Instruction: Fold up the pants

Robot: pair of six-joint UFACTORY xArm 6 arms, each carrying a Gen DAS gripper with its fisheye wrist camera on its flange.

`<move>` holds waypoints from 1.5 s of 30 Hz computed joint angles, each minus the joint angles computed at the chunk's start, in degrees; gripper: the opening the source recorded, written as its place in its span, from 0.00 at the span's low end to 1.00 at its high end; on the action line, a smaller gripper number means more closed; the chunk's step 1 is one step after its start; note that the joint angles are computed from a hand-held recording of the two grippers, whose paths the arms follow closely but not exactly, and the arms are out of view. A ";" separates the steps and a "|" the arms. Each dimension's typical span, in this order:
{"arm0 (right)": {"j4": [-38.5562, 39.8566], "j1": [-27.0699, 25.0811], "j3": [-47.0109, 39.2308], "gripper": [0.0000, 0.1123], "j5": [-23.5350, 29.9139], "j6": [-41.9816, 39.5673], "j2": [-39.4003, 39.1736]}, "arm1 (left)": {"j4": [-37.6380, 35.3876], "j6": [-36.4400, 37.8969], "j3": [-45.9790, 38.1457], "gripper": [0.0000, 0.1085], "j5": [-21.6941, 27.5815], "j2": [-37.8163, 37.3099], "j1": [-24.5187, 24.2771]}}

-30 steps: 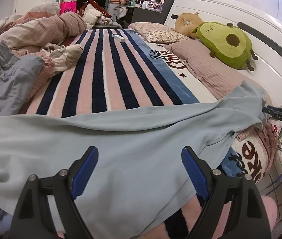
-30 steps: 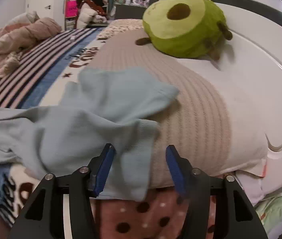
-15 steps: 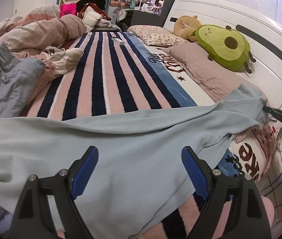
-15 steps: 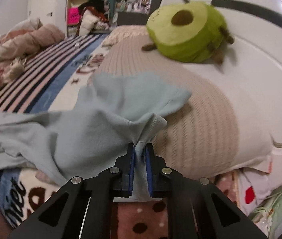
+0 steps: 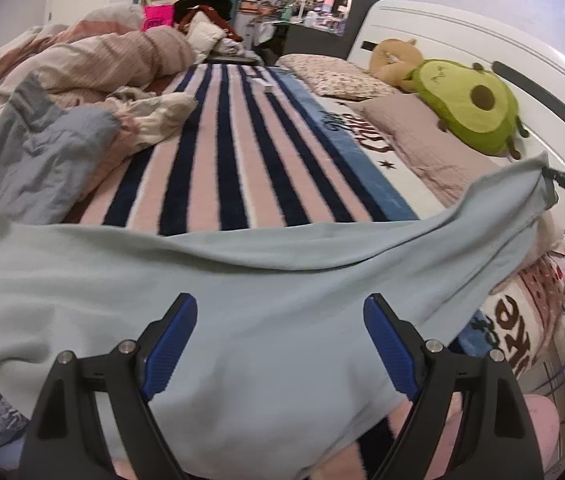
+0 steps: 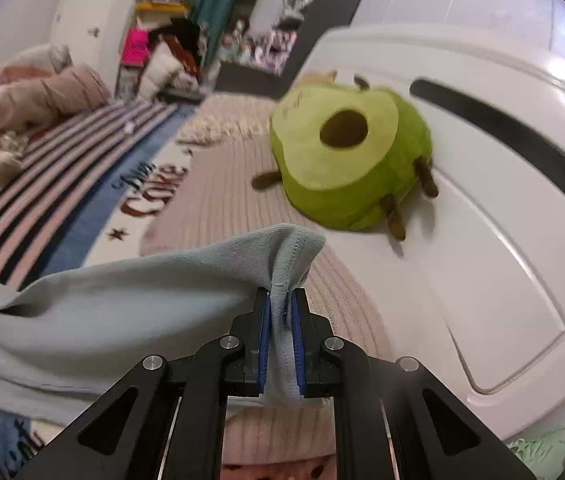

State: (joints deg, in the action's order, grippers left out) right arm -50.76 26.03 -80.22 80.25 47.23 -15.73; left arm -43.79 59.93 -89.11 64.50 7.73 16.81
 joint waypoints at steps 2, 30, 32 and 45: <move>3.20 -2.73 -0.22 0.05 0.10 -1.72 1.71 | 0.73 -0.87 -0.72 0.76 -0.71 0.93 0.01; 39.40 4.49 -8.09 0.17 -40.07 -19.26 28.95 | 7.64 -7.12 -13.22 0.76 1.56 13.68 -4.32; 38.81 3.93 -9.55 0.16 -39.89 -18.75 30.68 | 8.46 -8.31 -15.30 0.76 1.23 15.72 -4.78; 30.10 1.31 -6.88 0.19 -40.77 -10.95 27.16 | 7.61 -12.26 -22.93 0.76 -3.68 19.99 -5.28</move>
